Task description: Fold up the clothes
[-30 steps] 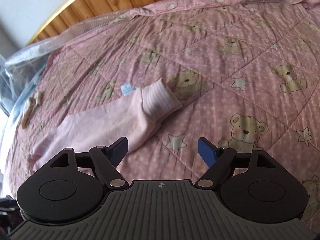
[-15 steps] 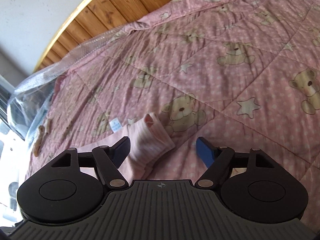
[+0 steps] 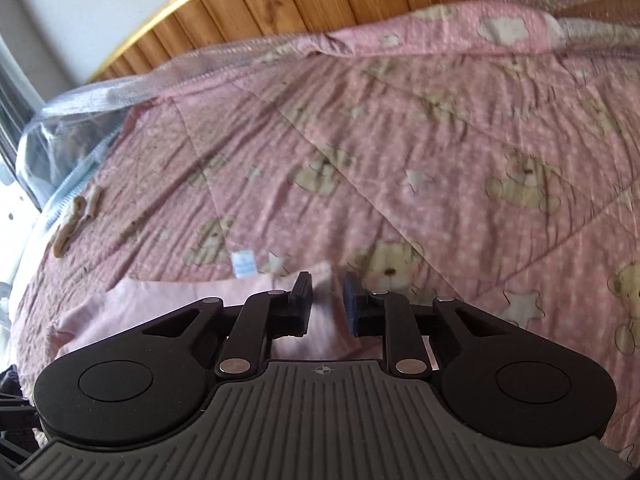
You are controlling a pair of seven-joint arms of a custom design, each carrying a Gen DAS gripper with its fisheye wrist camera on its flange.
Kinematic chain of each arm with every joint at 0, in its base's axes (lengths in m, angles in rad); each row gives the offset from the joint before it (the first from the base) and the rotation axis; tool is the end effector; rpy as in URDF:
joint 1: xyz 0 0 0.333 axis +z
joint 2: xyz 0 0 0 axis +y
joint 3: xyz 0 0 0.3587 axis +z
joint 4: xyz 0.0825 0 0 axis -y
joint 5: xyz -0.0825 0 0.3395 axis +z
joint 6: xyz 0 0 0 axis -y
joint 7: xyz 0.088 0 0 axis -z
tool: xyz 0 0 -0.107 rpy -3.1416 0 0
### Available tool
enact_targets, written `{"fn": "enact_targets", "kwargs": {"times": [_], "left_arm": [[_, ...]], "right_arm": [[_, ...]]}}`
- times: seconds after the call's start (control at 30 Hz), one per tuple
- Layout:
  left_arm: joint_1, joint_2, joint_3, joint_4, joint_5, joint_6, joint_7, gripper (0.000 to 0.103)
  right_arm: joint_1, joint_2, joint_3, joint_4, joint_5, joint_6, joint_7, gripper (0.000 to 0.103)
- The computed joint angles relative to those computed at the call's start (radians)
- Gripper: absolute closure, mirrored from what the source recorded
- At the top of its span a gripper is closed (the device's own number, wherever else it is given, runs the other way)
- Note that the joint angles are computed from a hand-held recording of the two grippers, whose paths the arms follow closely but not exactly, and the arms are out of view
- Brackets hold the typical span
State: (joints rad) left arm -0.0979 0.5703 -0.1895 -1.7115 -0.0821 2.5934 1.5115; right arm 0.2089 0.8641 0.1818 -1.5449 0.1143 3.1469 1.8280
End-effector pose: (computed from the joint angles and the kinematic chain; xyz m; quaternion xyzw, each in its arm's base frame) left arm 0.6688 -0.1718 0.3618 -0.6536 0.7363 -0.1725 0.0300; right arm 0.7132 0.2379 0.2908 -0.6242 0.6886 -0.0956 0.3566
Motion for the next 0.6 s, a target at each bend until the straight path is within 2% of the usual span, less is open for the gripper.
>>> {"fn": "enact_targets", "kwargs": {"times": [0.03, 0.07, 0.1, 0.13, 0.23, 0.4, 0.47, 0.5, 0.53, 0.6], "left_arm": [[0.007, -0.003, -0.006, -0.004, -0.008, 0.017, 0.006, 0.032], [0.013, -0.005, -0.013, -0.008, -0.017, 0.030, 0.012, 0.032], [0.016, -0.003, -0.014, -0.005, -0.022, 0.030, 0.013, 0.032], [0.016, 0.001, -0.013, 0.001, -0.024, 0.022, 0.010, 0.032], [0.006, 0.017, 0.004, 0.025, -0.015, -0.010, -0.016, 0.032], [0.010, 0.016, -0.007, 0.021, -0.018, 0.013, -0.007, 0.032], [0.003, 0.016, -0.003, 0.019, -0.011, 0.011, -0.011, 0.032], [0.000, 0.016, 0.000, 0.018, -0.007, 0.010, -0.015, 0.032], [-0.002, 0.015, 0.002, 0.015, -0.005, 0.012, -0.019, 0.032], [-0.001, 0.015, 0.003, 0.013, -0.008, 0.012, -0.029, 0.032]], "right_arm": [[-0.008, -0.003, 0.008, -0.015, 0.003, 0.008, -0.002, 0.067], [-0.017, -0.011, 0.018, -0.043, 0.001, 0.039, -0.009, 0.068], [-0.030, -0.018, 0.037, -0.070, -0.007, 0.072, -0.022, 0.076], [-0.045, -0.023, 0.059, -0.090, -0.021, 0.098, -0.037, 0.101], [-0.084, -0.015, 0.115, -0.089, -0.062, 0.105, -0.070, 0.103], [-0.045, 0.001, 0.051, -0.028, -0.054, 0.099, -0.049, 0.103], [-0.064, 0.017, 0.070, 0.001, -0.058, 0.067, -0.055, 0.103], [-0.088, 0.025, 0.100, 0.012, -0.056, 0.044, -0.063, 0.103], [-0.118, 0.029, 0.139, 0.012, -0.049, 0.024, -0.072, 0.092], [-0.155, 0.029, 0.193, -0.005, -0.029, 0.011, -0.091, 0.081]]}}
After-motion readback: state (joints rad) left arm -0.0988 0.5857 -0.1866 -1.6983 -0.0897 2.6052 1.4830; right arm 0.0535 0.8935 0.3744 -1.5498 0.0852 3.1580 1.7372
